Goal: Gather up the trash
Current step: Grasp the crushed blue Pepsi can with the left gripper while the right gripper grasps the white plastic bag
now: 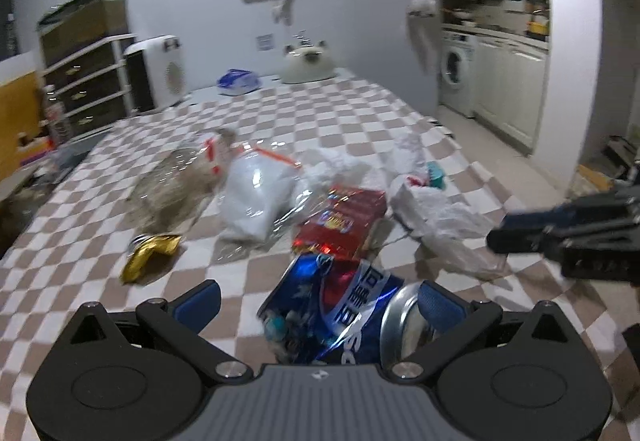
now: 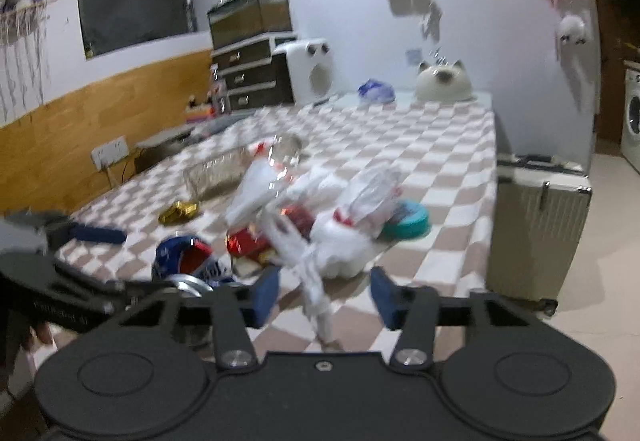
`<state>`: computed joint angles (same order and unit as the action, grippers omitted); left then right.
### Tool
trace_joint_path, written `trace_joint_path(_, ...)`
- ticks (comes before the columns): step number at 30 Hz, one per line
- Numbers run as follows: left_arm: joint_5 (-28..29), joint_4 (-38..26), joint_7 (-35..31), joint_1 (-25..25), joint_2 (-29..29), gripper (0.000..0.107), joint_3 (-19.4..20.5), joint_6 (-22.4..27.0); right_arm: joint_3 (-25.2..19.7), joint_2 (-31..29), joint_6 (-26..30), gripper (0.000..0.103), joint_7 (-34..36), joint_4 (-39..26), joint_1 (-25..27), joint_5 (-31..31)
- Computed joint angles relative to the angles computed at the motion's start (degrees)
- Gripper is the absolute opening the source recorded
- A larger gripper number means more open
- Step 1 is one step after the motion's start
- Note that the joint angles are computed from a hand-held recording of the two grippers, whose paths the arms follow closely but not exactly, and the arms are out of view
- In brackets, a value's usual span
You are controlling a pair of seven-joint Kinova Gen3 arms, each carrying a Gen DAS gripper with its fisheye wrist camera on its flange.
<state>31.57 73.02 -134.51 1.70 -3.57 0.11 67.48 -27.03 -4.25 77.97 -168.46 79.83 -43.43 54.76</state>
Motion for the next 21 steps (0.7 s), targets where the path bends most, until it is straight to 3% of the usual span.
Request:
trace_joint_path(3,3.21,-2.43,-2.1,-0.68,2.84,0.103,-0.46,3.24,1.2,-0.3,-2.13,0.01,1.62,0.15,0.77,-3.42)
trace_joint_path(4,4.08,-3.14,-2.62,-1.15,3.65,0.103,-0.35,4.45,1.3,-0.67,-2.37,0.008,1.75,0.43,1.04,-4.13)
trace_joint_path(8,7.41,-5.3,-4.33,-3.34,5.99,0.103,0.56,9.44,-0.27,-2.57,-1.21,0.007,2.0,1.29,2.19,-4.56)
trace_joint_path(12,7.32,-3.27,-5.66,-3.66,4.12,0.103,1.32,9.46,-2.56,-4.54,1.86,0.007,1.91,1.31,4.05,-4.71)
trace_joint_path(16,4.04,-0.71,-4.25,-2.33,1.32,0.101,1.48,7.77,-4.2,-7.21,3.06,0.007,1.53,2.1,6.9,-6.42)
trace_joint_path(21,-4.29,1.99,2.36,0.9,-1.99,0.089,2.68,2.61,-6.88,-10.0,3.71,0.007,0.81,2.89,10.42,-7.65)
